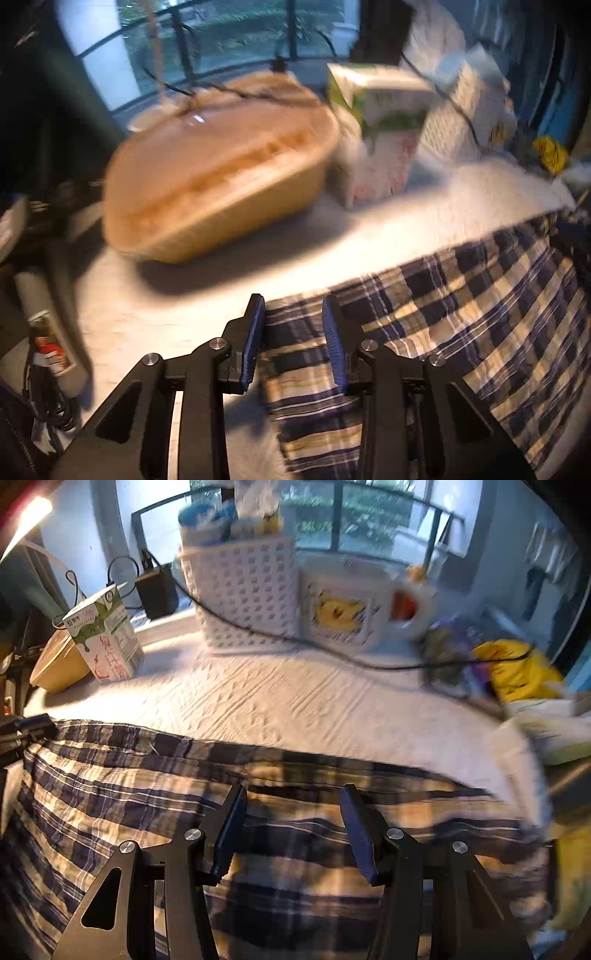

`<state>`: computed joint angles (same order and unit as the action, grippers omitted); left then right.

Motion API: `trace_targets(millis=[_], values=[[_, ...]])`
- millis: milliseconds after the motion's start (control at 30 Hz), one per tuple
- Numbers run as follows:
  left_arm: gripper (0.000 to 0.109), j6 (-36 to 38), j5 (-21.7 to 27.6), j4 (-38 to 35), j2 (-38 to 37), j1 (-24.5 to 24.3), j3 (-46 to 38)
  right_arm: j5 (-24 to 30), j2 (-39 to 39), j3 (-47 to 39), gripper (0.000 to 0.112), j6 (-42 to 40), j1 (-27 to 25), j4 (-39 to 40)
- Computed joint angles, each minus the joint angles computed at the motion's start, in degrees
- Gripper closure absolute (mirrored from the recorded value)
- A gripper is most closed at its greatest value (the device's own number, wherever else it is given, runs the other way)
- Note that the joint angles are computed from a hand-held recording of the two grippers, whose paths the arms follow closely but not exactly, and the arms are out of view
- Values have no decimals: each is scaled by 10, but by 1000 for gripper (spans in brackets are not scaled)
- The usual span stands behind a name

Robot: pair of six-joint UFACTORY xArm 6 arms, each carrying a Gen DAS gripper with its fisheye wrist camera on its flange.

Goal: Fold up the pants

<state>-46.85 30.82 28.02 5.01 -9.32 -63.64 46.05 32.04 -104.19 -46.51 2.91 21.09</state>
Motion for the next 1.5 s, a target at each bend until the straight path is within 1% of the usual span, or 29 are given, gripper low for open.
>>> trace_targets(millis=[67, 133, 167, 233, 300, 333, 367, 400, 467, 500, 533, 567, 600, 667, 700, 800, 833, 867, 967, 1000, 1067, 1100, 1167, 1233, 1267, 1300, 1333, 1433, 1500], values=[[77, -43, -7, 29, -32, 0, 25, -10, -29, 34, 57, -16, -5, 19], [77, -51, -36, 38, -63, -8, 56, 13, -60, 64, 57, -54, -22, 62], [77, -25, -58, 16, -79, -18, 76, 19, -71, 79, 57, -69, -27, 73], [77, 23, -83, -30, -82, -39, 89, 31, -101, 116, 55, -105, -36, 87], [77, 93, -120, -113, -61, -71, 89, 19, -128, 161, 52, -133, -36, 93], [76, 107, -121, -126, -45, -81, 77, 10, -137, 178, 52, -142, -35, 94], [76, 105, -102, -115, -30, -93, 61, 5, -143, 190, 52, -149, -36, 97], [76, 83, -67, -80, -9, -99, 36, 2, -144, 197, 52, -149, -36, 99], [75, 41, -36, -29, 12, -99, 17, 0, -145, 204, 52, -144, -42, 103], [69, 19, -49, -3, 8, -94, 26, -1, -144, 205, 52, -141, -44, 104], [62, 6, -37, 4, 4, -90, 28, -3, -146, 207, 52, -140, -46, 102], [61, -12, -12, 15, 0, -90, 25, -10, -148, 212, 52, -141, -47, 100], [58, -24, 5, 24, -6, -89, 27, -19, -151, 219, 52, -145, -49, 97], [56, -48, 39, 52, -27, -85, 43, -33, -155, 228, 52, -154, -54, 95], [54, -55, 48, 57, -38, -82, 53, -38, -156, 231, 52, -156, -59, 95], [54, -91, 71, 73, -72, -65, 85, -32, -149, 225, 52, -156, -75, 105], [54, -105, 67, 82, -84, -60, 95, -28, -149, 224, 52, -158, -78, 110], [54, -119, 51, 91, -97, -53, 107, -22, -151, 223, 52, -160, -83, 117], [54, -162, -13, 130, -117, -35, 124, -17, -158, 225, 52, -163, -89, 129], [54, -169, -44, 148, -115, -30, 124, -14, -160, 226, 52, -166, -91, 133], [54, -145, -93, 140, -94, -25, 112, -13, -167, 227, 52, -176, -94, 142], [54, -123, -100, 126, -75, -26, 97, -15, -169, 228, 52, -179, -94, 145], [54, -91, -80, 102, -38, -31, 64, -19, -172, 230, 52, -183, -97, 150], [53, -33, -29, 39, 11, -32, 23, -20, -172, 229, 52, -178, -102, 146], [53, -32, -24, 35, 16, -29, 20, -22, -173, 230, 52, -176, -105, 146], [53, -52, -34, 54, 10, -25, 26, -21, -173, 229, 52, -175, -109, 145], [53, -49, -21, 50, 10, -26, 22, -22, -174, 230, 52, -174, -113, 145], [53, -80, 24, 62, -28, -33, 36, -26, -181, 235, 52, -184, -127, 159], [53, -87, 27, 58, -61, -39, 57, -31, -183, 242, 52, -189, -136, 171]])
